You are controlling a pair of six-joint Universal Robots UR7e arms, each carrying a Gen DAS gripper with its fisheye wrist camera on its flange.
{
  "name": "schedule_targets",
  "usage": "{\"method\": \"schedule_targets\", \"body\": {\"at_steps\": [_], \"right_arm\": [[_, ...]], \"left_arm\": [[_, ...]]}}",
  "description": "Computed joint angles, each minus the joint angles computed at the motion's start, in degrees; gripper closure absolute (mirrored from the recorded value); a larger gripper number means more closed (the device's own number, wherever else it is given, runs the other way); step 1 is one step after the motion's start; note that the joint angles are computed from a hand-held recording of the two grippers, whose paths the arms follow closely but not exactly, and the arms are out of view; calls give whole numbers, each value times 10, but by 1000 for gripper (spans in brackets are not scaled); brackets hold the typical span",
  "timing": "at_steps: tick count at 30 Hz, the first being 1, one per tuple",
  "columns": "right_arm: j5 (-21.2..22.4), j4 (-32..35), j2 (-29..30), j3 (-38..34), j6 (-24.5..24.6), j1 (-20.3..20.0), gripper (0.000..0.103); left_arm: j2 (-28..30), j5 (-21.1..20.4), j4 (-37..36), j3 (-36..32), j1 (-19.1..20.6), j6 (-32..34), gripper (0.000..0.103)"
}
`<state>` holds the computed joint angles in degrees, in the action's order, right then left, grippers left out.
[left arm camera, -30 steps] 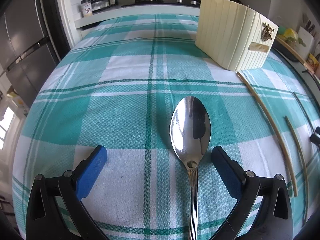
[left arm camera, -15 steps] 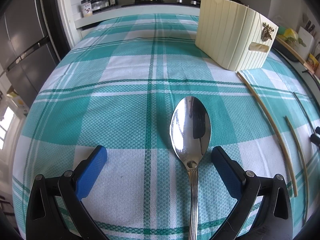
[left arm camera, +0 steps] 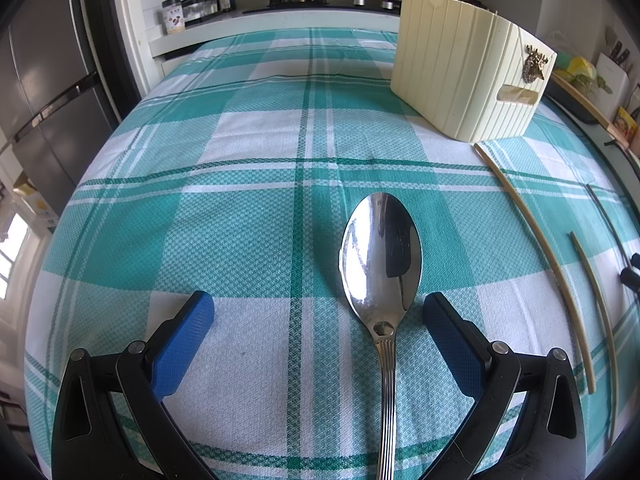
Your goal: Organize utensils
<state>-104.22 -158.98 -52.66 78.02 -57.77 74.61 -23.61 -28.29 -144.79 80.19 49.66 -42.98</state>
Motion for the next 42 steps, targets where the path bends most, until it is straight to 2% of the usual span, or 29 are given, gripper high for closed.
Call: {"method": "schedule_targets", "body": {"at_steps": [6, 9, 15, 18, 20, 22, 26, 27, 28, 29, 30, 31, 32, 33, 35, 37, 39, 42], "right_arm": [[2, 8, -1, -3, 3, -1, 22], [-5, 33, -1, -12, 0, 1, 21], [-92, 175, 26, -94, 5, 25, 21], [-121, 213, 45, -130, 1, 35, 22], [-129, 225, 60, -154, -7, 40, 23], [-133, 236, 73, -175, -13, 43, 23], [-134, 255, 100, -215, -22, 50, 24], [-132, 259, 106, -224, -23, 52, 27], [-125, 274, 116, -241, -18, 55, 38], [-122, 282, 127, -258, -13, 59, 57], [-121, 286, 139, -275, -8, 63, 64], [-124, 302, 155, -301, 4, 68, 85], [-129, 299, 167, -316, 7, 72, 98], [-135, 306, 179, -334, 12, 76, 98], [-126, 318, 189, -357, 27, 78, 98], [-88, 313, 169, -340, 40, 75, 98], [-26, 306, 127, -300, 50, 70, 98], [46, 290, 64, -236, 47, 65, 98]], "left_arm": [[-1, 0, -1, 2, 0, 0, 0], [-2, 0, -1, 2, 0, 0, 0], [-2, 0, -2, 3, 0, 0, 0], [-2, -2, 3, 1, 0, -2, 0], [-8, -19, 23, -5, 4, 7, 0], [-22, -58, 57, -9, 9, 23, 0], [-23, -102, 107, -38, 15, 18, 1], [-12, -100, 144, -65, 16, 11, 2], [0, -95, 170, -88, 17, 8, 7], [9, -96, 172, -106, 18, 12, 14], [17, -93, 175, -123, 18, 16, 33], [27, -83, 184, -143, 17, 23, 58], [31, -93, 169, -152, 18, 44, 62], [33, -108, 156, -156, 21, 55, 62], [32, -103, 134, -150, 19, 68, 62], [17, -101, 72, -114, 11, 96, 62], [-2, -91, 0, -76, -2, 126, 62], [-30, -79, -113, -17, -29, 168, 62]]}}
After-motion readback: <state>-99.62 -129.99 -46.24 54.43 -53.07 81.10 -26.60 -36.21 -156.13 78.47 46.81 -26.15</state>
